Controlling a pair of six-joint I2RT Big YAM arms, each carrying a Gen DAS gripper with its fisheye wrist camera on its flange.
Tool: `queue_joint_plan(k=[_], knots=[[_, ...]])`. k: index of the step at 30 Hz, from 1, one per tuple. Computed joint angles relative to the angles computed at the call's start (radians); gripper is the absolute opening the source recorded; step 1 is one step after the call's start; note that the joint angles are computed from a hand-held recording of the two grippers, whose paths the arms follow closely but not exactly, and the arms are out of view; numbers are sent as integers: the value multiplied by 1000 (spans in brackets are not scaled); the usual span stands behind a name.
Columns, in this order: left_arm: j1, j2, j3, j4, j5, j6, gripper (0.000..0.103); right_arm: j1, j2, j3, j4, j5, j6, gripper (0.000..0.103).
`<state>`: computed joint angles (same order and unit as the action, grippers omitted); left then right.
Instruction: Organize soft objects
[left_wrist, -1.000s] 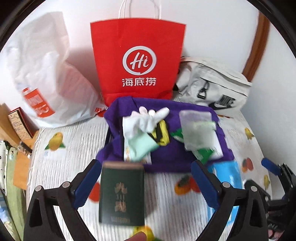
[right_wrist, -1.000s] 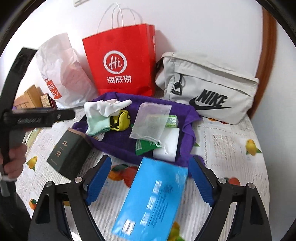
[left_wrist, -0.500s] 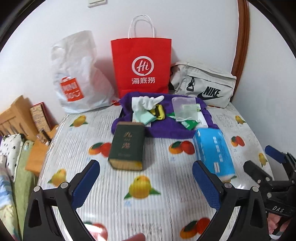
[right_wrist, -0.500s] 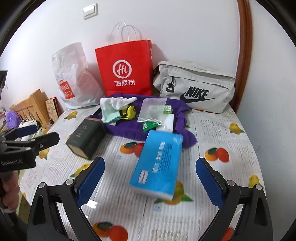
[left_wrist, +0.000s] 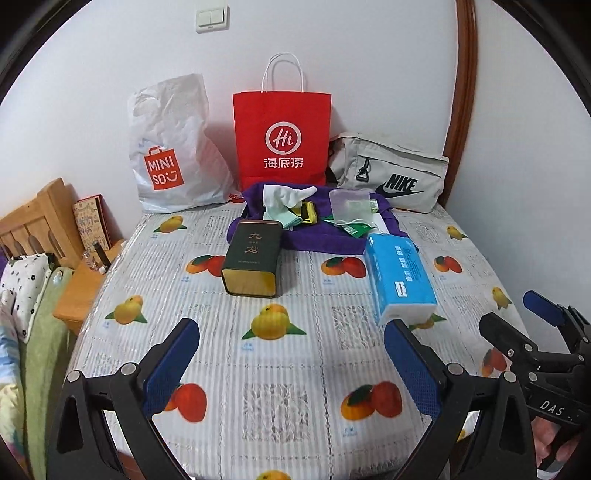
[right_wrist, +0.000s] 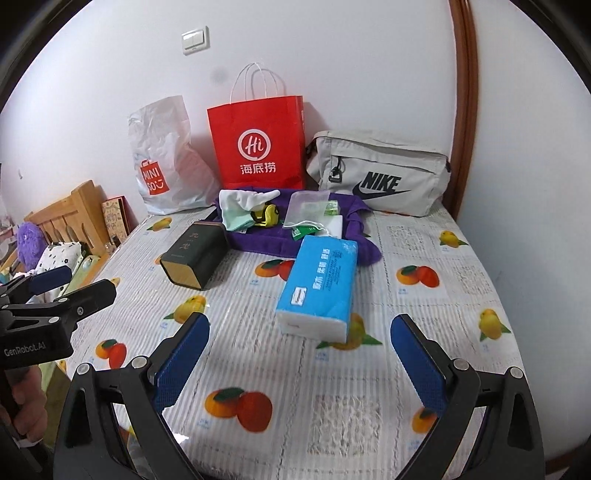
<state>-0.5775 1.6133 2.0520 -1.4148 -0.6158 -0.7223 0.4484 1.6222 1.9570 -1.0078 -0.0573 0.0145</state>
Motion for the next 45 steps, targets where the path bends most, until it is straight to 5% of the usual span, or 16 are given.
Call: queue_joint_plan(k=[45], knots=[[-52,-26,-39,-22,-37,-57,101,8,-79,-100,37,4,-3,98]])
